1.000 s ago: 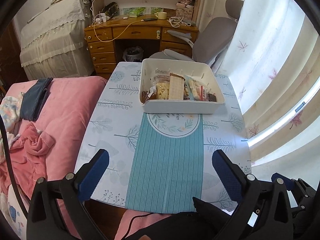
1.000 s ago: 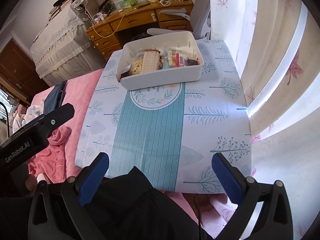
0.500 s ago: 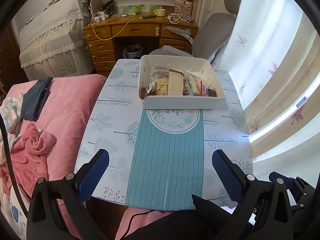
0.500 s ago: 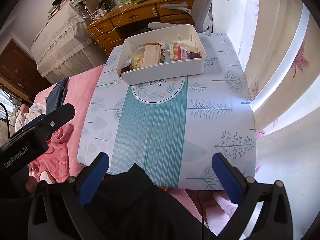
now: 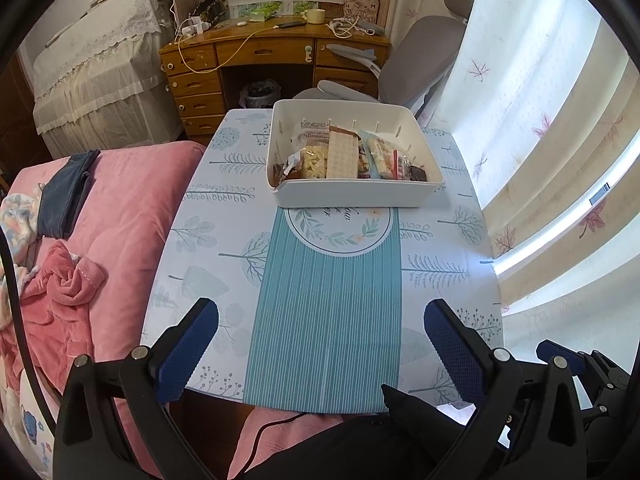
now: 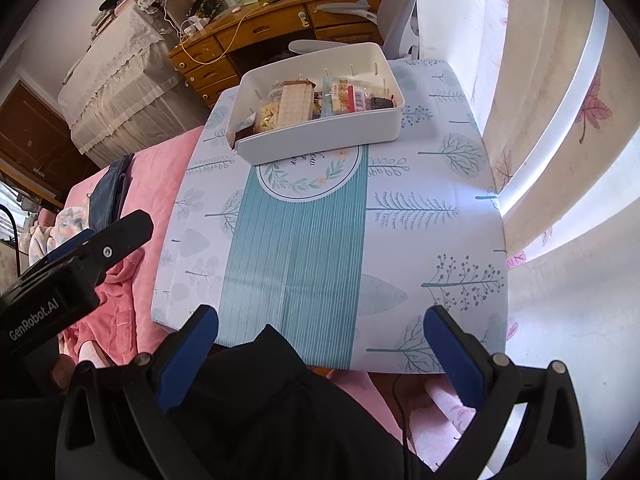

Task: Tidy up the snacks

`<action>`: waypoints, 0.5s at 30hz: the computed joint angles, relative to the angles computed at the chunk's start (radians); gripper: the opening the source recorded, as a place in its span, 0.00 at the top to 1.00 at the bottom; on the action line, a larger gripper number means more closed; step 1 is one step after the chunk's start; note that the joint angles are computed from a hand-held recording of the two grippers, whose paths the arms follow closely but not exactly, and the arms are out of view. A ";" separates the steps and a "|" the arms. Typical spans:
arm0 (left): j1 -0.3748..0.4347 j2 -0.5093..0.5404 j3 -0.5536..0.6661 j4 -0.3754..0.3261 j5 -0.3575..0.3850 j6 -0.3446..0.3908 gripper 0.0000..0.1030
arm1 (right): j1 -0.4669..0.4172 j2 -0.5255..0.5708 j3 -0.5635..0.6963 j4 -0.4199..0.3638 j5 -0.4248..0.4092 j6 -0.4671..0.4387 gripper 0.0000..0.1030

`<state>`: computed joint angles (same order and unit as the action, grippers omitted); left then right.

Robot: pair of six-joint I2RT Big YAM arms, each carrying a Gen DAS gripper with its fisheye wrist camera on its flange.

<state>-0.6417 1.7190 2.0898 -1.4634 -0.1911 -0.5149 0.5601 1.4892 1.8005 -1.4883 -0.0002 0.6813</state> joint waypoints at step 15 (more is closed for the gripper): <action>0.001 0.003 -0.006 -0.016 0.025 -0.002 0.01 | 0.005 0.003 -0.003 -0.022 -0.016 0.018 0.00</action>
